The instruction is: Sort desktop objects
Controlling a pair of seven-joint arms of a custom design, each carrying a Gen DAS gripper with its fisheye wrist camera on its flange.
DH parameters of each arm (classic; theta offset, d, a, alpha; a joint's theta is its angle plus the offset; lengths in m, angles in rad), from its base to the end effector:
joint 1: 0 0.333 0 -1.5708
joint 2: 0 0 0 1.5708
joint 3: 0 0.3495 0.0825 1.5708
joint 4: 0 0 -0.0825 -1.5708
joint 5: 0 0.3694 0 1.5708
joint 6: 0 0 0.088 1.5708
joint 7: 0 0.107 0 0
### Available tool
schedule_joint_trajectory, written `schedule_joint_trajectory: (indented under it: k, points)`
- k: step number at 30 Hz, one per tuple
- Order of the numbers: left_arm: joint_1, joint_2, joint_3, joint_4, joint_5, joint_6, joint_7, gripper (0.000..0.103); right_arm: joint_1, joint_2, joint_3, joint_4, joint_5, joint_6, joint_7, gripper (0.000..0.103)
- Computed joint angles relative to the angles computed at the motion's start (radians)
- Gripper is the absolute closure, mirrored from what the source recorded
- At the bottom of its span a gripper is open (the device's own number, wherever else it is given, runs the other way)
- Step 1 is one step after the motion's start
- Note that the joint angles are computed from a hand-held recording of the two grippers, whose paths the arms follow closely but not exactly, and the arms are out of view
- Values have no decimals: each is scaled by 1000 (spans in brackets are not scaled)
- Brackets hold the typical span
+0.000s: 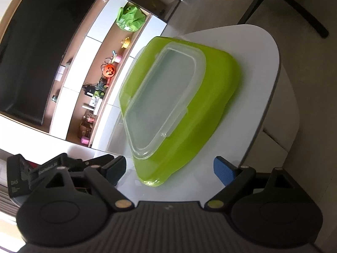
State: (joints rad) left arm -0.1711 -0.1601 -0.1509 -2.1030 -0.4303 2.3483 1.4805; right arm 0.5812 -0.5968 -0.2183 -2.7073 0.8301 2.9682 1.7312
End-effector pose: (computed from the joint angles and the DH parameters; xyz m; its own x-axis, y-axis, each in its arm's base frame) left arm 0.4935 -0.1760 0.5702 -0.0588 -0.9165 0.3956 -0.9495 -0.0710 -0.3057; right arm 0.3604 0.0729 0.5154 -0.2446 -0.6039 -0.7586 -0.7295 0.6300 -0.2663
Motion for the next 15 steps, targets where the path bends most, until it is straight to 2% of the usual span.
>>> schedule_joint_trajectory:
  k: [4, 7, 9, 12, 15]
  points:
    - [2, -26, 10, -11, -18, -6, 25, 19, -33, -14, 31, -5, -21, -27, 34, 11]
    - [7, -147, 64, -58, -99, 22, 132, 19, -12, 0, 36, 39, -47, -46, 8, 11]
    - [47, -254, 102, -91, -74, 46, 139, 18, 52, 41, 18, 112, -44, -55, -66, 11]
    - [165, -389, 157, -126, 52, 65, 88, 10, 152, 148, 6, 272, -17, -89, -224, 11]
    - [285, -456, 242, -117, 151, 28, 48, 10, 214, 305, 9, 471, -4, -200, -367, 12]
